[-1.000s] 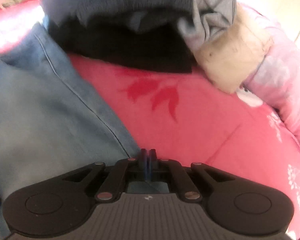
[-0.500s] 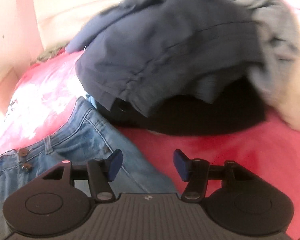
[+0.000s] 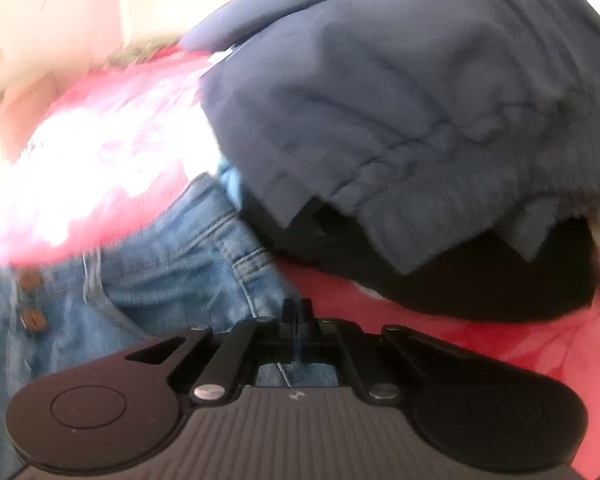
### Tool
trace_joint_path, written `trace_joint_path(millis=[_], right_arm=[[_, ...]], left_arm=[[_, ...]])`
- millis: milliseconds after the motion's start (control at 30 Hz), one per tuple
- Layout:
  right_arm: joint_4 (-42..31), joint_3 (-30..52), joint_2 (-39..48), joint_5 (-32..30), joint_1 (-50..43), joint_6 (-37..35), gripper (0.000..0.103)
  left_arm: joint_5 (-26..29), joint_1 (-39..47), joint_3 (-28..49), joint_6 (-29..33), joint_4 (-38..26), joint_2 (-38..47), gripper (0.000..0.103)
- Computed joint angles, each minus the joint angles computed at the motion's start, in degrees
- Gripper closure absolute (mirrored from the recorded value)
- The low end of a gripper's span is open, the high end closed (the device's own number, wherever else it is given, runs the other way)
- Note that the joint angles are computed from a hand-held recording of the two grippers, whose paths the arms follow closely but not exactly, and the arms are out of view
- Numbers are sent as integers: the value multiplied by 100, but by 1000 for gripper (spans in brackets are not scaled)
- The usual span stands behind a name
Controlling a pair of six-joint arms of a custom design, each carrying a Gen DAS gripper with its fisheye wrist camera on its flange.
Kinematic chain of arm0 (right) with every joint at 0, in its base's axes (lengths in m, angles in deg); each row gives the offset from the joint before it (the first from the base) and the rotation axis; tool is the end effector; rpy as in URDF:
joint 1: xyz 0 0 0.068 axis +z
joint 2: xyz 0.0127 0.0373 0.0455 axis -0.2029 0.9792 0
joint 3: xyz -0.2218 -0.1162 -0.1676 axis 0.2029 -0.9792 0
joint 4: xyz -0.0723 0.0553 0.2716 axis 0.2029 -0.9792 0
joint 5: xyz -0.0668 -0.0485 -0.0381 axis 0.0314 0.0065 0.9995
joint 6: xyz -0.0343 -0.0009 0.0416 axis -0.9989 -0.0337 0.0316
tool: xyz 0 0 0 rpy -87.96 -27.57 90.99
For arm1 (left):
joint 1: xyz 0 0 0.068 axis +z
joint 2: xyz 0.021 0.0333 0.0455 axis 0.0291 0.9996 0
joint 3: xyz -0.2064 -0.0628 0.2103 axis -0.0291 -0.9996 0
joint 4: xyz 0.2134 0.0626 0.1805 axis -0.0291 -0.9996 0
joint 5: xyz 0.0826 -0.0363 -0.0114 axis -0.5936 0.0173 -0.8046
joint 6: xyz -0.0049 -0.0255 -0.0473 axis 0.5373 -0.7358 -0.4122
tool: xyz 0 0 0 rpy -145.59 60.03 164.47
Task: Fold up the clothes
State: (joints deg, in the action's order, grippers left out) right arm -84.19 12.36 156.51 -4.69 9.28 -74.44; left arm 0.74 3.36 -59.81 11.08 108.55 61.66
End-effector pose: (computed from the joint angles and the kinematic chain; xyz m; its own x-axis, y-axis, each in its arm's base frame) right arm 0.4177 0.1698 0.0946 -0.5945 -0.4496 -0.6666 -0.6379 0.7685 0.0505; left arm 0.2164 -0.0195 0.0440 -0.5450 0.2295 -0.8064 0.6961 0.6601 -0.2826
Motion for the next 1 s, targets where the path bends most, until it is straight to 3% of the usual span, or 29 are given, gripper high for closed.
trace_joint_path(millis=[33, 100, 167, 300, 333, 400, 500, 633, 667, 833, 900, 933, 1000], right_arm=[[-16, 13, -10, -140, -72, 98, 62], [35, -13, -27, -416, -196, 188, 36], [-279, 143, 77, -678, -250, 26, 36], [-517, 310, 317, -259, -145, -139, 36], [-423, 251, 296, -263, -144, -89, 56], [16, -94, 94, -159, -57, -349, 78], [893, -721, -224, 157, 109, -932, 82], [1909, -1181, -225, 371, 108, -1311, 82], [1886, -1107, -98, 431, 93, -1347, 81], [1990, -1107, -1, 664, 54, -1029, 53], [1882, -1431, -480, 443, -208, -858, 49], [1911, -1718, -832, 314, -403, -767, 40], [1859, -2206, -1545, 25, -831, -597, 39]], left_arm=[[-2, -4, -5, -5, 7, -2, 0], [-7, -13, -14, -16, 19, -8, 0], [-11, -16, -11, -20, 25, -3, 0], [1, -2, 20, -11, -22, -9, 0], [-2, -5, 18, -15, -19, -12, 0], [-7, -12, 12, -22, -11, -17, 0], [-14, -21, 5, -35, 5, -21, 0], [-46, -48, 5, -49, 15, -27, 0], [-61, -59, 4, -52, 17, -30, 0], [-116, -100, 13, -66, 17, -48, 0], [-120, -106, 21, -72, 5, -52, 0], [-121, -107, 27, -74, -1, -55, 0], [-123, -110, 44, -79, -25, -61, 0]])
